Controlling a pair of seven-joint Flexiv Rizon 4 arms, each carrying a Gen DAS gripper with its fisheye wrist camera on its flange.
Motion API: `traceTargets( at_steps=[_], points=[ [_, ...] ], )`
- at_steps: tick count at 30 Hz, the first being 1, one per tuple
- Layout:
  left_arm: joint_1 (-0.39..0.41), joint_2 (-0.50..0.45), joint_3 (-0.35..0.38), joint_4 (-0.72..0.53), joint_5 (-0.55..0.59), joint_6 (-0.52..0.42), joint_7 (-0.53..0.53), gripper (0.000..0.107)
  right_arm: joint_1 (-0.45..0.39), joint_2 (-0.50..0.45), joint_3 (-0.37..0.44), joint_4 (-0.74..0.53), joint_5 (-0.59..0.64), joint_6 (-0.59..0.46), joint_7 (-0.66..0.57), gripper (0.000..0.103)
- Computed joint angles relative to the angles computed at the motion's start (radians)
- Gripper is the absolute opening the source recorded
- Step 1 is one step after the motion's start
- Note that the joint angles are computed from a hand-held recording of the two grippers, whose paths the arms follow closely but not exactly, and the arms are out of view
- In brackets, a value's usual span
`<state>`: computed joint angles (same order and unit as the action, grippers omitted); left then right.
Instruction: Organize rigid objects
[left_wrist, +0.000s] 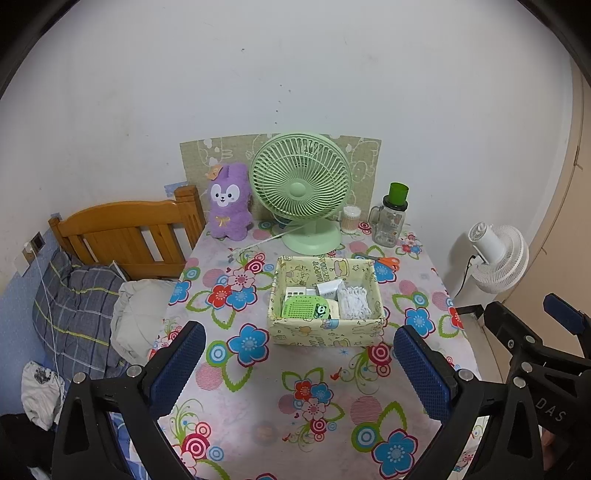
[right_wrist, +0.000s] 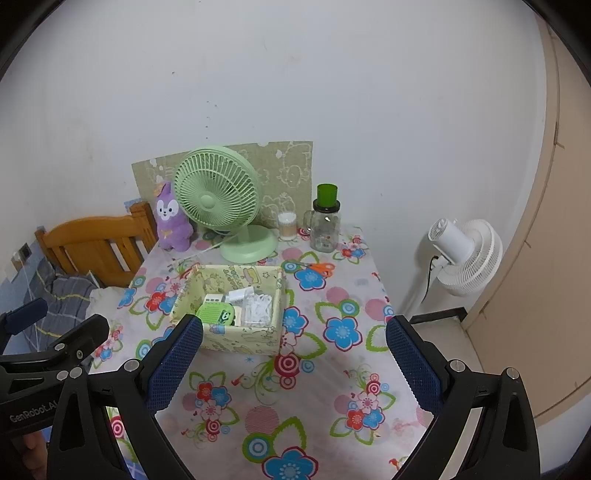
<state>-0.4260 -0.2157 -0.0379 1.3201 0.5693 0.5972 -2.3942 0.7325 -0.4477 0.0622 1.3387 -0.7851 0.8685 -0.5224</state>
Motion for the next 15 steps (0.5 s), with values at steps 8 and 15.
traceTargets(
  at_steps=[8, 15],
  points=[
    [0.002, -0.015, 0.002, -0.016, -0.007, 0.005, 0.016, 0.103, -0.002, -0.006, -0.004, -0.010, 0.001, -0.013, -0.010, 0.101],
    [-0.002, -0.020, 0.007, -0.022, -0.008, 0.004, 0.020, 0.103, -0.003, -0.008, -0.003, -0.012, 0.005, -0.013, -0.012, 0.101]
  ],
)
